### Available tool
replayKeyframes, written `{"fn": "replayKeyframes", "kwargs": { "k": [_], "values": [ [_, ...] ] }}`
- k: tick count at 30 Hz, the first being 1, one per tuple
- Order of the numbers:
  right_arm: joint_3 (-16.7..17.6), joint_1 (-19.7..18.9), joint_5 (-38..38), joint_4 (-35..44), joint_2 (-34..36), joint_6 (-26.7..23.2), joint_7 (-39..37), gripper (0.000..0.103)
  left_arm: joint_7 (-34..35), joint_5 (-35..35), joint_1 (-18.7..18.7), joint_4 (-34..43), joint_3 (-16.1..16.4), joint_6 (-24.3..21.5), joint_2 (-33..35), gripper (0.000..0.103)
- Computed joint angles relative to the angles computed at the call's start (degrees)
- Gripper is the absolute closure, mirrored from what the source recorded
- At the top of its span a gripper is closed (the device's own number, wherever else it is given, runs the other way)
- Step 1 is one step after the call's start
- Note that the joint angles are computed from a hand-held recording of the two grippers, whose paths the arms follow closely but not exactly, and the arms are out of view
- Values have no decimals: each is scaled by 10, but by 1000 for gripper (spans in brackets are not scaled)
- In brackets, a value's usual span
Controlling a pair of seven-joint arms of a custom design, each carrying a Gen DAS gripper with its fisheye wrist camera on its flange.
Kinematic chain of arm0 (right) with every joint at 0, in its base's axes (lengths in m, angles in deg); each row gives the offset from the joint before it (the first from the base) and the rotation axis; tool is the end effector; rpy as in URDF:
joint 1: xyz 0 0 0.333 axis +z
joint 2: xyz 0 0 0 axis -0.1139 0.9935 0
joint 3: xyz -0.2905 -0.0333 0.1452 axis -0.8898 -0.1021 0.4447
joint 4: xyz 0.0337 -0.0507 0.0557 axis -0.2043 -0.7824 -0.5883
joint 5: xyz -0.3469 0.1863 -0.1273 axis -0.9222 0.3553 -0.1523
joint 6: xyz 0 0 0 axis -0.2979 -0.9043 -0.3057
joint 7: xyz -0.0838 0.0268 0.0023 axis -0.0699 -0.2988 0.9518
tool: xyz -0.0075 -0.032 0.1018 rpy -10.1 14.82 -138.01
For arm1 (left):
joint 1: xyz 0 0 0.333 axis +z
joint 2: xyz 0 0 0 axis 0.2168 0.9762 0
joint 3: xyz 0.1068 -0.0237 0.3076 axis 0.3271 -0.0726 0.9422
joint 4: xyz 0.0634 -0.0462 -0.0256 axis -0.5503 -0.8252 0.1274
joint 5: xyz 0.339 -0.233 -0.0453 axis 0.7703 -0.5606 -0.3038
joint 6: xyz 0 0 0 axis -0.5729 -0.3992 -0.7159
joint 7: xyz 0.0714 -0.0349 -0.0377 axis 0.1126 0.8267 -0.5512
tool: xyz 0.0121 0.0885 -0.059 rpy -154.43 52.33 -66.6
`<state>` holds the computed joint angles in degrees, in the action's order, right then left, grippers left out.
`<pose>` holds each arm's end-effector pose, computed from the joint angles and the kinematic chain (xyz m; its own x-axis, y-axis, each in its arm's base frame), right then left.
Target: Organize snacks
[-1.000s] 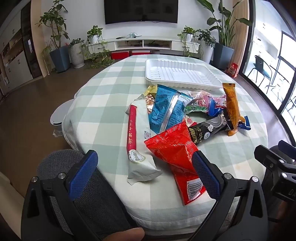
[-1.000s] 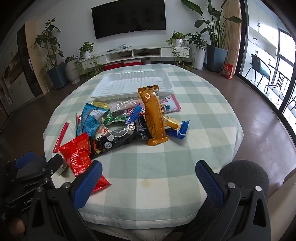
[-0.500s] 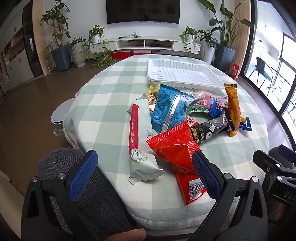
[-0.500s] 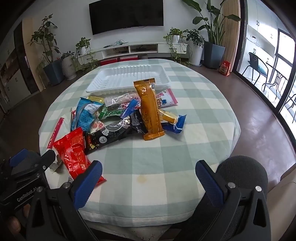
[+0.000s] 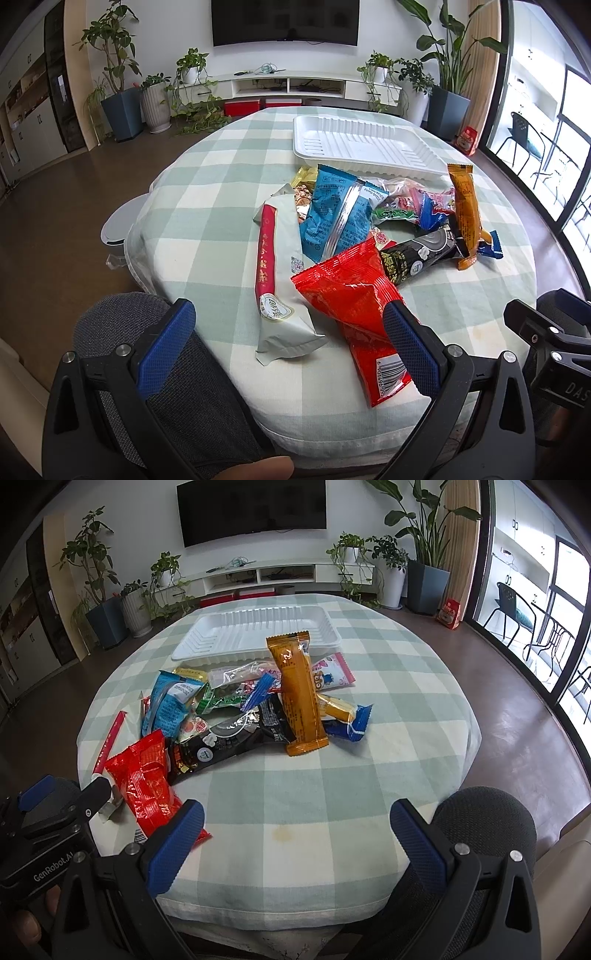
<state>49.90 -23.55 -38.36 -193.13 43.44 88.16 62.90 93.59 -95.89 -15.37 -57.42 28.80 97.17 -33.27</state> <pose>0.4653 -0.0438 0.4438 -0.3869 -0.9205 -0.0544 -0.6959 0.3302 -0.6378 0.4647 -0.1281 0.4149 -0.4587 -0.8885 0.0089 -0.6527 0.3301 -0.6820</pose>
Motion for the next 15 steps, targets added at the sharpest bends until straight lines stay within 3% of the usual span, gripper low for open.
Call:
{"fn": "replayKeyframes", "kwargs": {
  "k": [15],
  "values": [
    [-3, 2, 1, 1, 0, -2, -1, 0, -4, 3, 2, 0, -2, 0, 0, 0]
  ]
}}
